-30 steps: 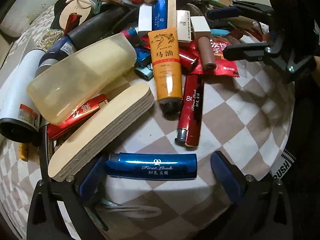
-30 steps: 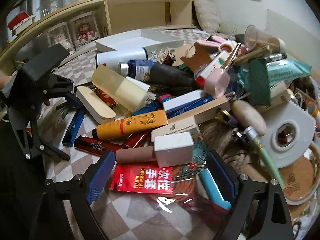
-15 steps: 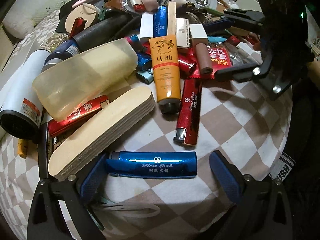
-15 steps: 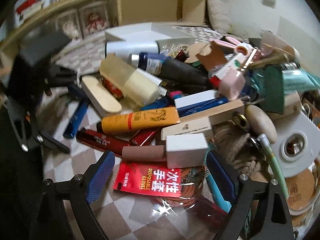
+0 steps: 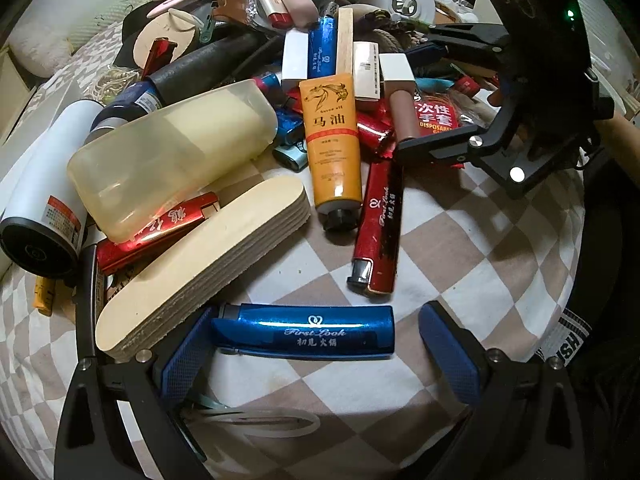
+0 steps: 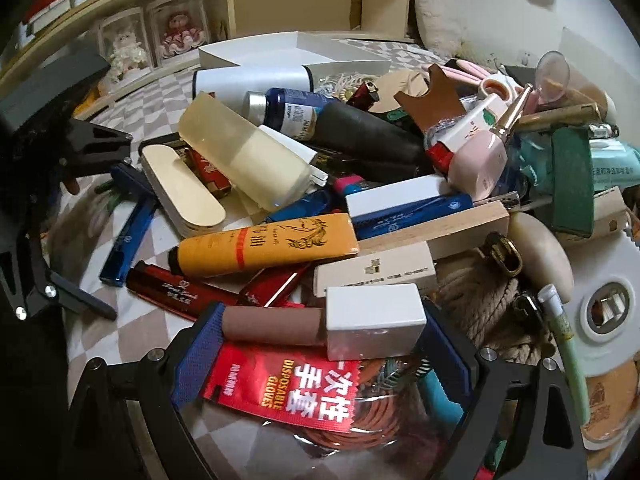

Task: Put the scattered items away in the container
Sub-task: 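Grasp the blue 'First Look' tube with the left gripper while the right gripper grasps a white-capped brown stick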

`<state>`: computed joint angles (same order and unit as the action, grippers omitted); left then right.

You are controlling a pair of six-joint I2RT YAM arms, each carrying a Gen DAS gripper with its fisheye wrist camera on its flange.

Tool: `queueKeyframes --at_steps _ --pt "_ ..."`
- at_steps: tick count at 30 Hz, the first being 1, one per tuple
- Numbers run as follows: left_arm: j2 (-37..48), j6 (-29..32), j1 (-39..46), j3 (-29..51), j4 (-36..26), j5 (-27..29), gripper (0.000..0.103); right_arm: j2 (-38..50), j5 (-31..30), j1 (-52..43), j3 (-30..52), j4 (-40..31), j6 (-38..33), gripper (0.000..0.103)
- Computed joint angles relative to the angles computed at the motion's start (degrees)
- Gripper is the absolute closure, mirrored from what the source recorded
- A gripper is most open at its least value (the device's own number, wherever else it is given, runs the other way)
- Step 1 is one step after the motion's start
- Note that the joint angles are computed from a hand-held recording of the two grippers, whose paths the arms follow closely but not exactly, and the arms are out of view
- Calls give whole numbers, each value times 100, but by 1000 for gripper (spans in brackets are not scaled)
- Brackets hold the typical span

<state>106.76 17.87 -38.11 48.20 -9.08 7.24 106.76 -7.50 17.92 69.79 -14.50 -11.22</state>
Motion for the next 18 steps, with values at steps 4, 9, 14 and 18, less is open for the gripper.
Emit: queueKeyframes --at_steps 4,9,14,18 --pt "-87 -307 -248 -410 500 -133 17 -42 225 76 -47 26 41 10" --pt "-153 -698 -632 -889 995 -330 20 -60 335 130 -19 -61 194 16" --pt "-403 -397 -452 -854 634 -315 20 -138 437 146 -78 -91 259 16" --pt "-1196 350 193 -474 -665 -45 20 -247 376 82 -139 -171 411 16"
